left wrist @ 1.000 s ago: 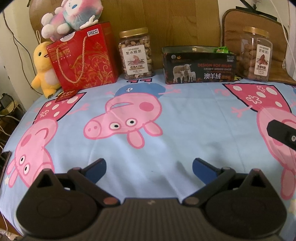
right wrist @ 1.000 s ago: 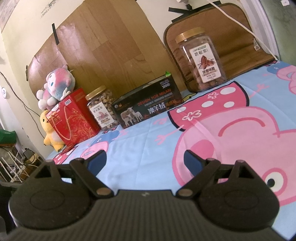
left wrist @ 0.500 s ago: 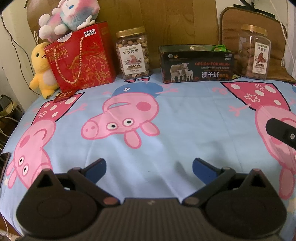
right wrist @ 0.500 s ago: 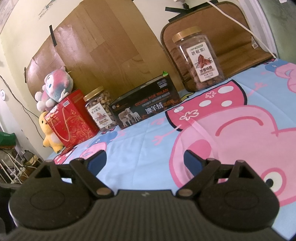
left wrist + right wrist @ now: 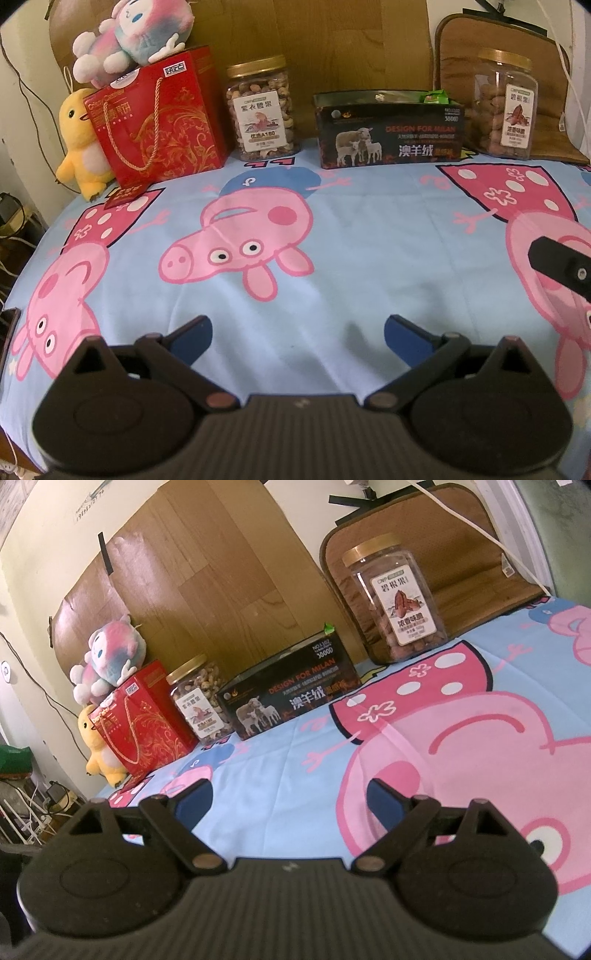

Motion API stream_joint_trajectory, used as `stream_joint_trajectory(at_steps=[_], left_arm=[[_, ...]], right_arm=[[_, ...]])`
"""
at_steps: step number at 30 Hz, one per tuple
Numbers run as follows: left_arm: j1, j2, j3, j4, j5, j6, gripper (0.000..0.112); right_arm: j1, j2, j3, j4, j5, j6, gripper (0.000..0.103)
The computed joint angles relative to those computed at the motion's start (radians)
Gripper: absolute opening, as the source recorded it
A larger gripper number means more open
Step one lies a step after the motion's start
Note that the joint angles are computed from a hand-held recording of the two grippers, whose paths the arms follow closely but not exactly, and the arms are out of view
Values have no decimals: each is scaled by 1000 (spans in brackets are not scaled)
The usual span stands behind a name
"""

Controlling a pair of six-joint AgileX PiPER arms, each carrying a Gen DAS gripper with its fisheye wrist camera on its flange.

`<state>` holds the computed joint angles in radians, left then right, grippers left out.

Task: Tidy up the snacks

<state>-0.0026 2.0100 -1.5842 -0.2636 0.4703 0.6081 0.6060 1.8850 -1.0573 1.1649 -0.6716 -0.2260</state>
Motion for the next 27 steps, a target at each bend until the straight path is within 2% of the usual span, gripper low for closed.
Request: stream_joint_trajectory(at_steps=[7,16,23,27], left_arm=[[-2,12,-26,3,32,-10,103],[-7,56,-145,-6,167,-30,103],[-33,83,-240,-13,242,-42,103],[-53,83,-262,-23,250,-34,103]], right_arm=[[-7,-8,3,6,5,-5,92],[-33,-35,11,29,32,-47,92],[-47,-75,38,54,13,-110,92],[-59,-100,57,58,6,-134,92]])
